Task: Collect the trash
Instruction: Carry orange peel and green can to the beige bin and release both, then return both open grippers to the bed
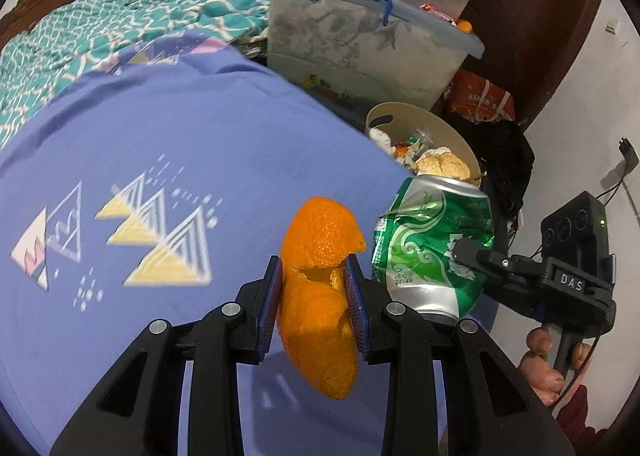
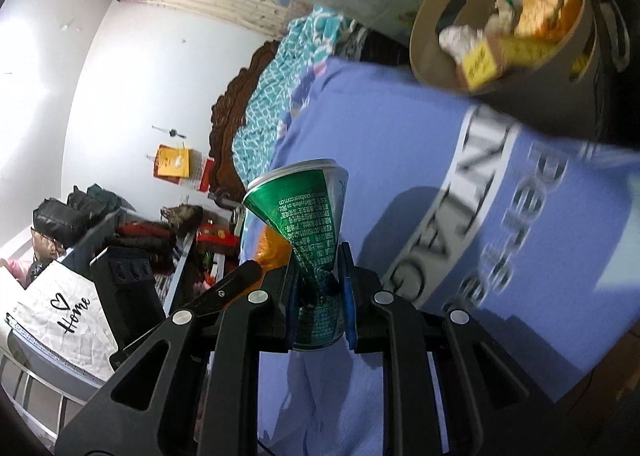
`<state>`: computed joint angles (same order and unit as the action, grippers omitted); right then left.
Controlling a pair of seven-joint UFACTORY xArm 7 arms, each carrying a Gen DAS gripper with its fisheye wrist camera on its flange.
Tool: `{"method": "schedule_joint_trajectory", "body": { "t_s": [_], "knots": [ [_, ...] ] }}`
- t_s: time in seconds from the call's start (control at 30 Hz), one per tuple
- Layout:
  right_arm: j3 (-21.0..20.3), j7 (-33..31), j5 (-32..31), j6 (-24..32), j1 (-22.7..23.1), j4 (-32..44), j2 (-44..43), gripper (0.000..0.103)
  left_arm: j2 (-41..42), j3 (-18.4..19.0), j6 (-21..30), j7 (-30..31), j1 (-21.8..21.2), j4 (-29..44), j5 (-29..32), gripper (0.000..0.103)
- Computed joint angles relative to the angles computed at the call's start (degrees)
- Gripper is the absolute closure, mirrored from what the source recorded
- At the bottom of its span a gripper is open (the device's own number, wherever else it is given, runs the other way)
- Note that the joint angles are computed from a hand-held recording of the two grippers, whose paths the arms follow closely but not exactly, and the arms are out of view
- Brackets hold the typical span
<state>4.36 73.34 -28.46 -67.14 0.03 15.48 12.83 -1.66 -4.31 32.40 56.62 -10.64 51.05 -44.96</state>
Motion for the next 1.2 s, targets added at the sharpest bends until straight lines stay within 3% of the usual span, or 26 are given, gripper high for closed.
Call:
{"method": "schedule_joint_trajectory", "body": {
  "t_s": [0.2, 0.63, 0.73, 0.77, 0.8, 0.83, 0.87, 0.97, 1.2],
  "knots": [
    [-3.4, 0.4, -3.1, 0.3, -4.3, 0.5, -1.8, 0.083, 6.3, -2.9, 0.1, -5.2, -1.9, 8.1, 3.1, 0.073],
    [-10.0, 3.5, -10.7, 8.3, -16.6, 5.1, -3.0, 0.083, 28.5, -10.7, 5.8, -18.2, -6.4, 36.0, 13.9, 0.073],
    [-9.7, 4.4, -11.7, 11.4, -18.1, 8.0, -1.2, 0.081, 33.3, -11.8, 6.6, -20.2, -7.2, 41.5, 15.4, 0.065],
    [-9.5, 4.8, -12.5, 13.1, -18.5, 9.2, -0.7, 0.079, 34.4, -12.0, 6.6, -20.9, -7.5, 42.7, 16.0, 0.055],
    [-9.2, 5.3, -13.2, 15.3, -18.8, 10.4, -0.1, 0.068, 36.1, -11.6, 6.7, -22.6, -8.3, 44.5, 17.3, 0.042],
    [-8.8, 6.7, -15.1, 18.0, -19.3, 12.2, 0.5, 0.053, 37.3, -11.3, 6.7, -24.0, -8.9, 45.7, 18.5, 0.038],
    [-8.3, 7.5, -15.6, 19.9, -19.5, 13.3, 1.1, 0.029, 37.7, -11.3, 6.6, -24.7, -8.9, 45.9, 19.1, 0.037],
    [-7.6, 2.3, -9.2, 22.8, -17.7, 11.0, -1.9, 0.029, 37.4, -12.9, 6.3, -23.5, -6.9, 44.9, 18.5, 0.037],
    [-6.0, -8.3, 8.9, 24.3, -10.3, 1.7, -12.0, 0.029, 27.3, -14.3, -2.0, -16.2, -2.2, 31.0, 14.2, 0.031]
  ]
}}
